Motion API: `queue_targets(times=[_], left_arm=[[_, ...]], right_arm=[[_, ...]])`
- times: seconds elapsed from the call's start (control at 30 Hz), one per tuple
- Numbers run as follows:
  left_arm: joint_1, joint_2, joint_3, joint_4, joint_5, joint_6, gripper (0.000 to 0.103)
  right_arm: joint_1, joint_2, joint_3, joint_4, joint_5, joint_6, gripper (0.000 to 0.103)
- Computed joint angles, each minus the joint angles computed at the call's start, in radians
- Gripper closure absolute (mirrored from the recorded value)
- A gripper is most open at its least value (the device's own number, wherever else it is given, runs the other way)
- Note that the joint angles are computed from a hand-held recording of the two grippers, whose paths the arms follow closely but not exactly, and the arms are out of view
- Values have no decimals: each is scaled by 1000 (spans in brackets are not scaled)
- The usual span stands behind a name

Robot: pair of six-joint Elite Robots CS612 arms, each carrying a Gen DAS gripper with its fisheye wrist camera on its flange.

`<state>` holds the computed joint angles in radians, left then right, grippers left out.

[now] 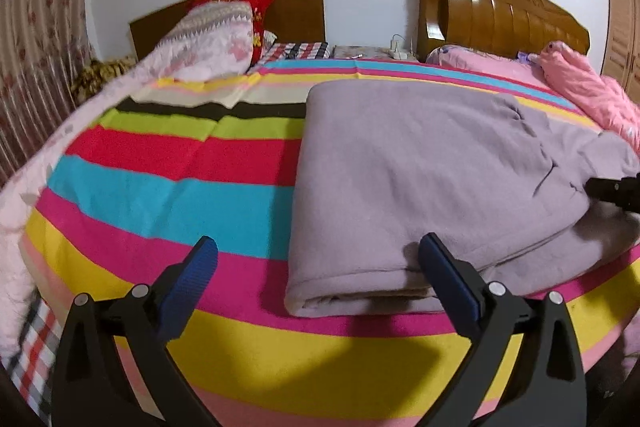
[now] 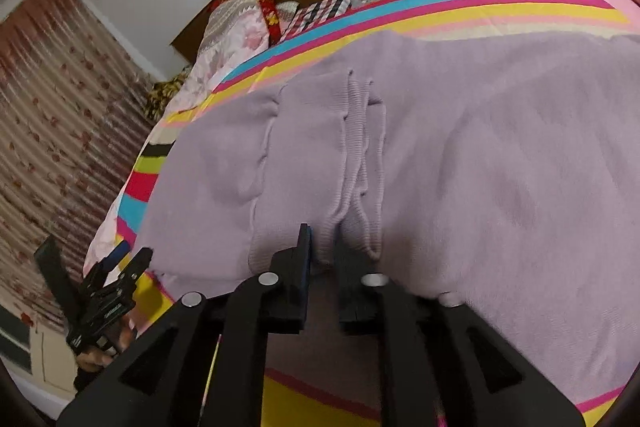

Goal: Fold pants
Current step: 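Lift the cuffs with the right tool, fold over the pants, then open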

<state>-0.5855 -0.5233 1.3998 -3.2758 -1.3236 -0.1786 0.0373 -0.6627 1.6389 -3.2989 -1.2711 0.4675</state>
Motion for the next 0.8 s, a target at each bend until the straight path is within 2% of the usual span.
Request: queue_targets(times=[0.07, 0.1, 0.13, 0.17, 0.23, 0.33, 0.47, 0.53, 0.6, 0.63, 0.67, 0.8], left_arm=[[4, -3, 5, -6, -3, -17, 2], [4, -5, 8, -12, 0, -20, 2], [5, -6, 11, -17, 2, -20, 2], [4, -6, 11, -20, 5, -18, 2], [1, -6, 11, -25, 18, -8, 2], [-5, -4, 9, -39, 43, 15, 2], [-10, -8, 18, -58, 63, 63, 2], [-9, -11, 26, -59, 60, 69, 2], [-5, -13, 33, -61, 48, 57, 2], [-4, -14, 36, -62, 42, 49, 2], [-2, -16, 39, -61, 33, 40, 2], [-3, -24, 51, -63, 30, 44, 2]], right_arm=[[-3, -16, 14, -3, -2, -10, 57], [-4, -21, 23, -25, -9, -6, 22], [-5, -22, 33, -64, -17, -3, 12], [-6, -21, 35, -78, -17, -14, 12], [-5, -19, 21, -28, -24, -47, 32], [-6, -6, -10, 41, 2, -58, 37], [10, -6, -43, 145, -45, -104, 38], [8, -9, -47, 171, -21, -117, 58], [0, -8, -48, 179, 28, -110, 68], [-6, -5, -47, 174, 61, -99, 78], [-12, -2, -47, 165, 87, -81, 84], [-25, 0, -29, 93, 127, -30, 87]])
